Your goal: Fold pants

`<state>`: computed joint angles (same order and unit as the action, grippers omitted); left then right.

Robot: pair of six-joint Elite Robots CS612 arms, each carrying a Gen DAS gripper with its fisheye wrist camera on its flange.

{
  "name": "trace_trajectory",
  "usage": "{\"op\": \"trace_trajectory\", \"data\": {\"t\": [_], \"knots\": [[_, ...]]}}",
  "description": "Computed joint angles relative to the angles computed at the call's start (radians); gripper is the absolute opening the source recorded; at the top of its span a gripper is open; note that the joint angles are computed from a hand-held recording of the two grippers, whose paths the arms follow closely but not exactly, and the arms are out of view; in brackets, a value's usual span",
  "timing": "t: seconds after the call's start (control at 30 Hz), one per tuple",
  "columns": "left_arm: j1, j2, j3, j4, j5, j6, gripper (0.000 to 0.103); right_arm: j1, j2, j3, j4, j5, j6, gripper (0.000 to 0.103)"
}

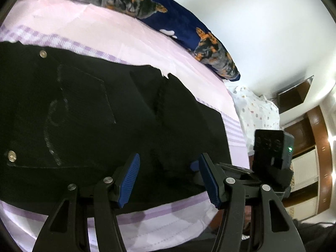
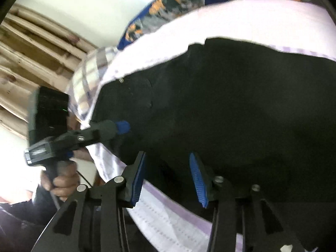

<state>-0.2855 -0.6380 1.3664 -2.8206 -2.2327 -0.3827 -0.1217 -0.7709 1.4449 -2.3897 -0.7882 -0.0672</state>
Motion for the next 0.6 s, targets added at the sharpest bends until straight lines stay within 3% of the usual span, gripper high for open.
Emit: {"op": "trace_trajectory", "data": {"t": [0.1,0.27,0.6], "knots": [[0.0,0.013,-0.02,0.041,-0.038,-0.009,0.059,-0.023,-0.021,0.052,-0.121,0.027,0.096,0.042],[-0.001,0.039,-0.057,0.118,-0.104,-0.032,0.059,-0.046,-0.052,0.115,-0.297,-0.048,0.236,0.044],[-0.005,0.083,-0.122,0.215,-0.129,-0.051,0.059,-0.075,-0.047,0.146,-0.45,-0.067,0.421,0.044]]}}
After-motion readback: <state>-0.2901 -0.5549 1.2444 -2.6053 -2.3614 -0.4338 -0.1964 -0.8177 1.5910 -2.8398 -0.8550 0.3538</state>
